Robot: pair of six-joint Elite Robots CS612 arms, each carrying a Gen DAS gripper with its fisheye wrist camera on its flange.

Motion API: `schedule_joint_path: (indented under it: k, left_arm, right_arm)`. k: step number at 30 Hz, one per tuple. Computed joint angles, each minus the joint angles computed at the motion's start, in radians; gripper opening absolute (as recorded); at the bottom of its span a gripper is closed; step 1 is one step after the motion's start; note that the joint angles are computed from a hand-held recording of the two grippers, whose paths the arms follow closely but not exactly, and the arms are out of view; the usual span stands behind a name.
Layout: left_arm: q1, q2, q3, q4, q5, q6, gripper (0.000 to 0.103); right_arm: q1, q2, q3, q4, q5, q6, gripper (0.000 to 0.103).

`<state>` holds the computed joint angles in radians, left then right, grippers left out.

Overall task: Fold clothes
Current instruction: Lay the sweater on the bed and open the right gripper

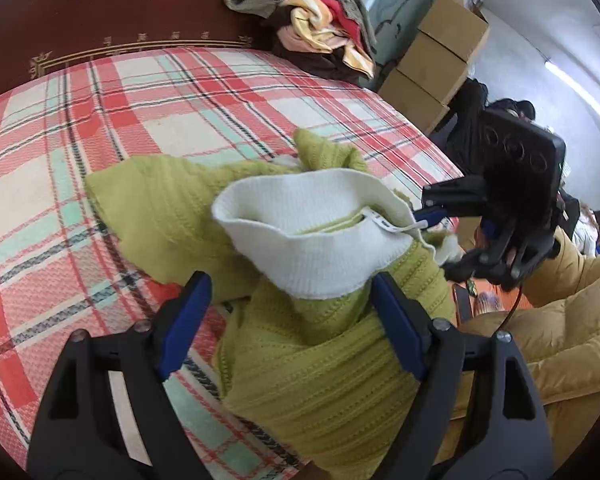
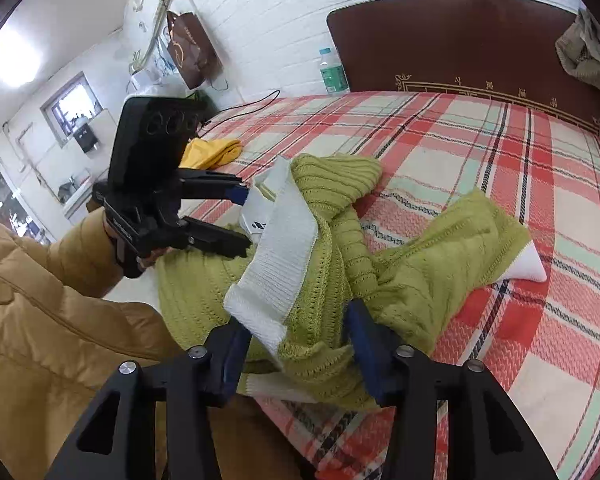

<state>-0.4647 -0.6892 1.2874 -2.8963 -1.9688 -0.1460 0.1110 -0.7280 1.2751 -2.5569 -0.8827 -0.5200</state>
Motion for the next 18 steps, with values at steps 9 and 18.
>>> schedule_joint_path:
  k: [9, 18]
  left_arm:
    - [0.0, -0.001, -0.022, 0.006, 0.03, 0.018, 0.083]
    - [-0.017, 0.025, -0.116, 0.131, -0.017, 0.183, 0.083]
  right_arm:
    - [-0.026, -0.011, 0.006, -0.204, 0.079, 0.195, 0.007]
    - [-0.113, -0.056, 0.075, -0.671, 0.124, 0.583, 0.008]
